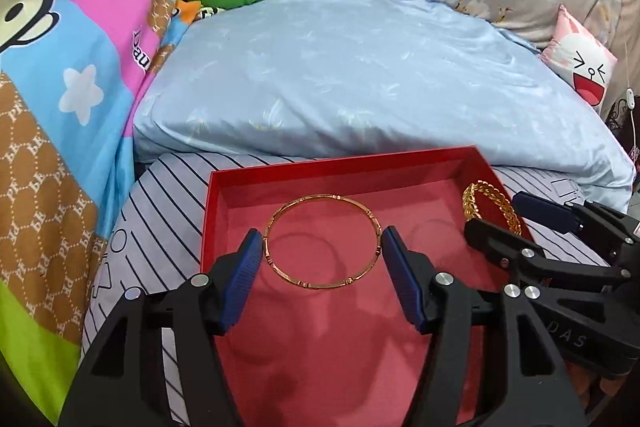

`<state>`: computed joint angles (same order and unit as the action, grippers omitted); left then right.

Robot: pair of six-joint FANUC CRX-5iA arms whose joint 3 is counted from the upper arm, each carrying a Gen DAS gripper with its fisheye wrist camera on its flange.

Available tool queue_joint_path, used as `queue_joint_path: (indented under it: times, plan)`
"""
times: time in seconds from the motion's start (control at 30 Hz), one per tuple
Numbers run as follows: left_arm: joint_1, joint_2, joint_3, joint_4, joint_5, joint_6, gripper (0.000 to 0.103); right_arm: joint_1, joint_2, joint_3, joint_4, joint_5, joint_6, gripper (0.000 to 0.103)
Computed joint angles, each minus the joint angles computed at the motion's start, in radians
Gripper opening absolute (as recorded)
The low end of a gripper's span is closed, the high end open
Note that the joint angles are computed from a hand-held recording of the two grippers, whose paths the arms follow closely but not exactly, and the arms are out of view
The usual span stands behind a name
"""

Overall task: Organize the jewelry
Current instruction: 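Carry both bangles into the red tray and open both tools, then lift both tools out of the red tray back over the jewelry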

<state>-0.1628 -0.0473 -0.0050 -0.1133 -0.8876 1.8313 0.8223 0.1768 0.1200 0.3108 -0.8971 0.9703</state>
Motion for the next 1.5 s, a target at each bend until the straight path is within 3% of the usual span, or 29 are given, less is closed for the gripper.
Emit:
queue_joint_path:
  times: [0.2,0.37,0.7,1.1,1.5]
  plan:
    - [0.014,0.016,0.005,0.029,-0.008,-0.005,0.059,0.001,0.012,0.012,0.008,-0.011,0.004,0.059]
    - [0.01,0.016,0.013,0.003,-0.016,0.032,0.06,0.013,0.0,-0.011,0.049,0.004,-0.025,0.069]
    - [-0.029,-0.027,0.02,-0.049,-0.047,0.07,0.06,0.037,-0.061,-0.062,0.084,0.007,-0.068,0.069]
    - [-0.122,-0.15,0.011,-0.127,-0.127,0.13,0.061,0.119,-0.237,-0.198,0.154,-0.009,-0.184,0.069]
    - [-0.308,-0.351,-0.121,-0.269,-0.236,0.254,0.069,0.351,-0.525,-0.506,0.354,-0.132,-0.465,0.069]
